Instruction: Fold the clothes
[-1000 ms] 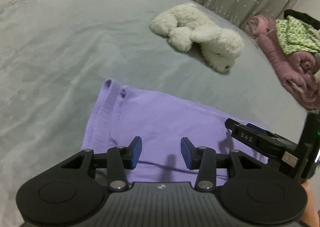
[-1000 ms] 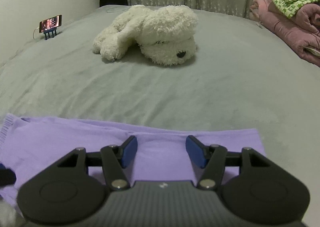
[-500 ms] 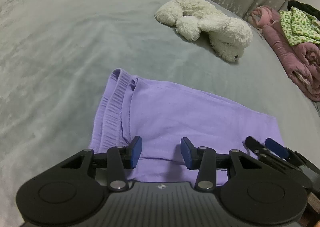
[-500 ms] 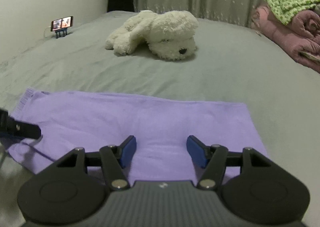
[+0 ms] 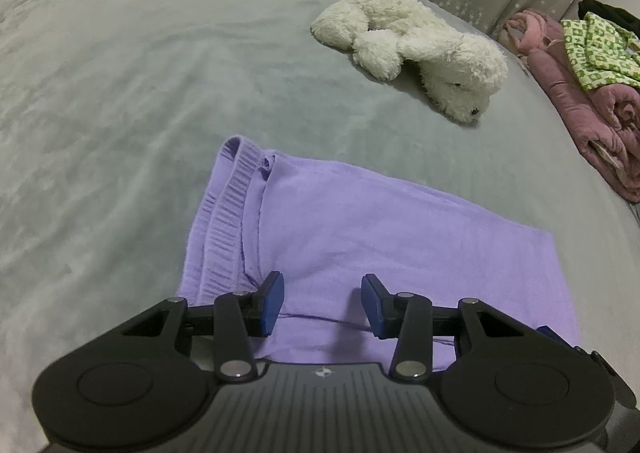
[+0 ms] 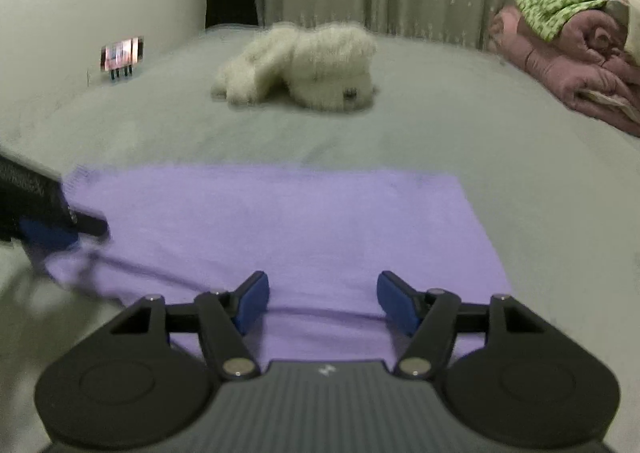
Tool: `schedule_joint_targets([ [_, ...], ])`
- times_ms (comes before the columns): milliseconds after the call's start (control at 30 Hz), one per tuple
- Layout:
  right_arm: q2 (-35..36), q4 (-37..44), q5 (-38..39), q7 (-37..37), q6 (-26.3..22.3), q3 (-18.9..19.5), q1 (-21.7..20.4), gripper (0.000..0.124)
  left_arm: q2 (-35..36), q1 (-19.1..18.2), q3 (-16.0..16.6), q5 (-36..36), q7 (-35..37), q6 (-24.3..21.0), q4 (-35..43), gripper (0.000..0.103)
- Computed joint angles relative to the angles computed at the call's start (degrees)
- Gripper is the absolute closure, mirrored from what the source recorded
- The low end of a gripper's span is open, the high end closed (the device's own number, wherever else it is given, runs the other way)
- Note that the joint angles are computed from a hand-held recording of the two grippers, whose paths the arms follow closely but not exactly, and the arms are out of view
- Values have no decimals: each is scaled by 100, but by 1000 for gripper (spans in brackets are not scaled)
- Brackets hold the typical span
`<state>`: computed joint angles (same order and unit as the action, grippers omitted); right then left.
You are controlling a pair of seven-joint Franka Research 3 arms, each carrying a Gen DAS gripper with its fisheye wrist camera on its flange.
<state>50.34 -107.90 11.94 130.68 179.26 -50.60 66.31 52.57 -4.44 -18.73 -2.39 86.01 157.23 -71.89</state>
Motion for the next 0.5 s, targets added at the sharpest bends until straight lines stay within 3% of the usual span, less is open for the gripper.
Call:
schedule_joint_targets([
  [500,-199,-543,129,-19,128,-203,399,52,44,14,-20,-97,-147,-127,103,61],
])
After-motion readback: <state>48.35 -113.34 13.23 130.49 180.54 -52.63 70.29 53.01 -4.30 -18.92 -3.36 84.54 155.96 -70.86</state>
